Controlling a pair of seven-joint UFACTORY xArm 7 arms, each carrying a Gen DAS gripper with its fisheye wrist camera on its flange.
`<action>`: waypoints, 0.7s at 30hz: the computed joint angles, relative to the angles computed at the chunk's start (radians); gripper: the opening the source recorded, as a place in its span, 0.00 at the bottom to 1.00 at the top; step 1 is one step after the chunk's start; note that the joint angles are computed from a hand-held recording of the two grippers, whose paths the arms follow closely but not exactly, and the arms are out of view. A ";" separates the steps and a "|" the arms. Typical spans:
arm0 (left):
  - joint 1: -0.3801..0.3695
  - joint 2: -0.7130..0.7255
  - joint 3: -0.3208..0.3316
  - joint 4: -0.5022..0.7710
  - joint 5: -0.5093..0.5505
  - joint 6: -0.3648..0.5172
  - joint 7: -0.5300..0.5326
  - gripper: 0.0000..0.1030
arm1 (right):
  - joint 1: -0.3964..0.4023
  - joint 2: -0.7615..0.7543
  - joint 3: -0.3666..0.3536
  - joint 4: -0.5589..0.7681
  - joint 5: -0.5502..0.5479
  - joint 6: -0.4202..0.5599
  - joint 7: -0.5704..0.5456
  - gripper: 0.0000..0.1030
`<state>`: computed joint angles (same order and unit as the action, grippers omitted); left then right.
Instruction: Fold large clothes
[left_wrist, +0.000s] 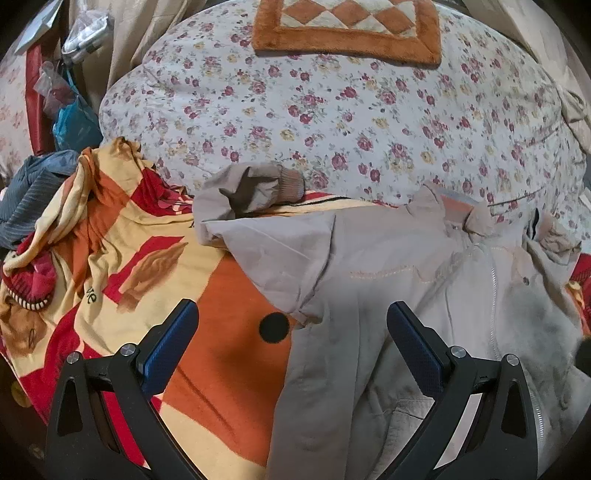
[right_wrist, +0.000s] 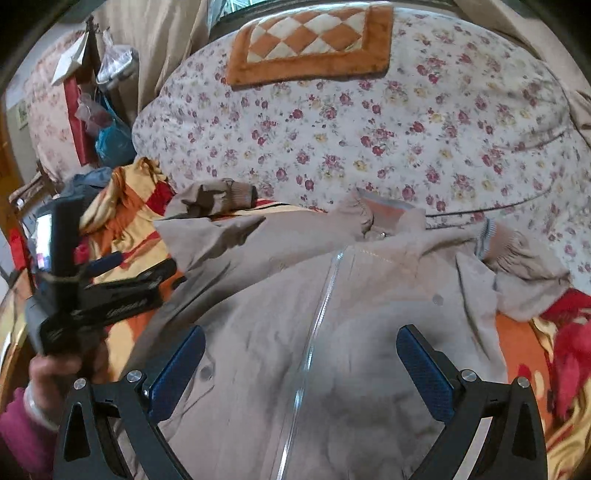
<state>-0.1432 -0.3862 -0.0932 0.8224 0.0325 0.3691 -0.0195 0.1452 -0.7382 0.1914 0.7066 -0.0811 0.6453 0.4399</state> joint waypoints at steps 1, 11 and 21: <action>0.002 0.004 -0.004 0.001 0.005 -0.002 -0.002 0.99 | -0.020 0.028 0.013 0.002 -0.012 -0.024 0.016 0.99; 0.005 0.074 -0.029 0.045 0.049 0.014 -0.044 0.99 | -0.062 0.079 0.079 -0.030 -0.077 -0.088 0.172 1.00; 0.016 0.098 -0.022 0.059 0.080 0.030 -0.080 0.99 | -0.032 0.075 0.080 -0.046 -0.141 -0.099 0.164 0.99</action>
<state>-0.1272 -0.2880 -0.1153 0.8810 0.1124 0.3991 -0.0997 0.1132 -0.6629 0.2711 0.6610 -0.2220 0.5465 0.6035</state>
